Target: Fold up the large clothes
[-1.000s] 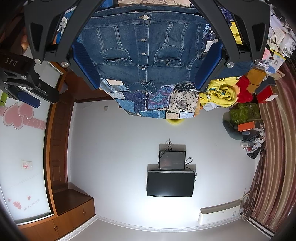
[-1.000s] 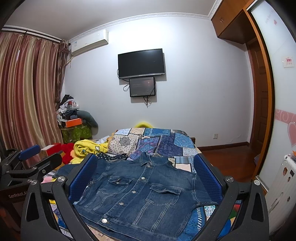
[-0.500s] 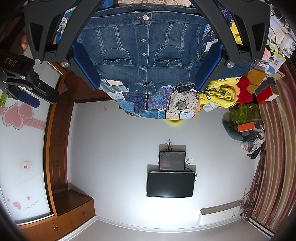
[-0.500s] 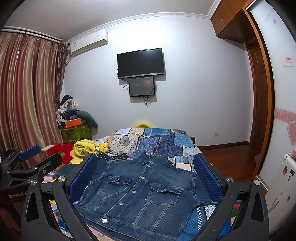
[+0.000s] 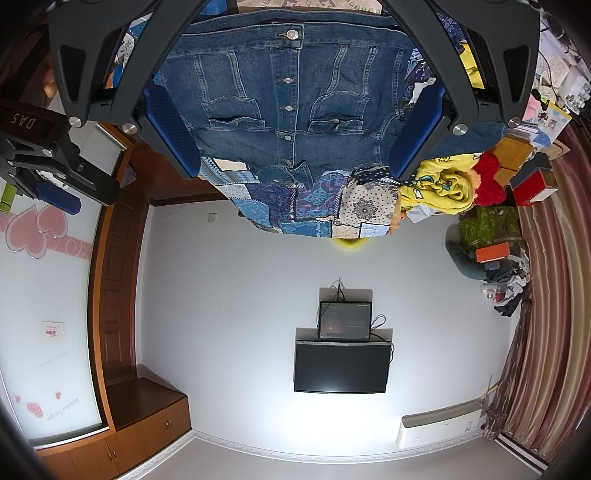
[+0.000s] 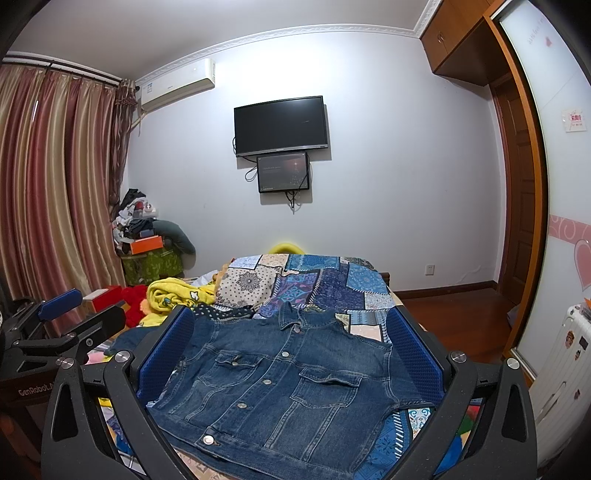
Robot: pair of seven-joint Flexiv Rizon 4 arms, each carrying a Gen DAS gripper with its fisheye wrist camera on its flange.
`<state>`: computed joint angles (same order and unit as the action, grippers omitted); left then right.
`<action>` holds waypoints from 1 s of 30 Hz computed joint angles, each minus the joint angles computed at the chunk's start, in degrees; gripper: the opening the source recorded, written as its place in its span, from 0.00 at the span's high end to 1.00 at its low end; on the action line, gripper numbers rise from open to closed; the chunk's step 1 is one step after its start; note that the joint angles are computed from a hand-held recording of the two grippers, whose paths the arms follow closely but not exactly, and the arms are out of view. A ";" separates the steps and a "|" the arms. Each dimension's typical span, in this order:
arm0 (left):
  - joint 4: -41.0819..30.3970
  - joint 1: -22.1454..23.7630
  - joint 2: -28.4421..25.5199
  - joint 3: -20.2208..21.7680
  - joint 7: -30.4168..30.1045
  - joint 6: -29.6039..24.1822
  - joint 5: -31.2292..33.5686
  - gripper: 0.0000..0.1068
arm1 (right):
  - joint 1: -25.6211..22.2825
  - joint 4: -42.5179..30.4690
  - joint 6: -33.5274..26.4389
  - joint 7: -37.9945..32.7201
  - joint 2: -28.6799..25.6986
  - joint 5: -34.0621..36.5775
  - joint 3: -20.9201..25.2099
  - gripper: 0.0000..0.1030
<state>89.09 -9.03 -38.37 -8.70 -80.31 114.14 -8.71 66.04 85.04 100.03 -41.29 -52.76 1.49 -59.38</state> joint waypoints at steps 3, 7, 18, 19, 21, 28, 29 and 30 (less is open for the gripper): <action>-0.11 -0.16 -0.10 0.13 0.02 -0.01 -0.05 0.04 | -0.02 -0.02 -0.03 0.04 0.01 -0.01 0.02 0.00; -0.10 0.08 -0.08 -0.12 -0.07 -0.11 0.15 0.04 | 0.02 -0.01 -0.05 0.06 -0.02 -0.02 -0.02 0.00; -0.96 1.41 -0.92 -1.61 -0.42 -1.07 0.94 0.04 | -0.54 -0.49 -0.71 0.47 -0.41 -0.53 0.52 0.00; -1.16 1.65 -1.12 -1.85 -0.50 -1.23 1.12 0.04 | -0.57 -0.73 -1.14 0.70 -0.50 -0.72 0.50 0.00; -1.76 2.73 -1.46 -2.83 -0.64 -2.01 1.77 0.04 | -0.89 -1.07 -1.66 1.24 -0.61 -1.33 0.74 0.00; -5.18 5.65 -4.10 -5.54 -0.94 -5.33 2.54 0.04 | -4.19 -4.32 -5.23 3.66 -0.40 -6.58 4.33 0.00; -5.85 5.71 -4.60 -5.45 -0.86 -5.91 2.27 0.04 | -5.37 -5.54 -6.29 3.99 -0.39 -7.94 5.77 0.00; -6.39 5.81 -4.94 -5.36 -0.75 -6.46 2.02 0.04 | -6.10 -6.10 -6.69 4.37 -0.33 -8.96 6.62 0.00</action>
<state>82.70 -3.22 -43.31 -14.06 -81.06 107.68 -6.69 59.94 78.94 93.34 -36.92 -53.09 -7.47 -52.76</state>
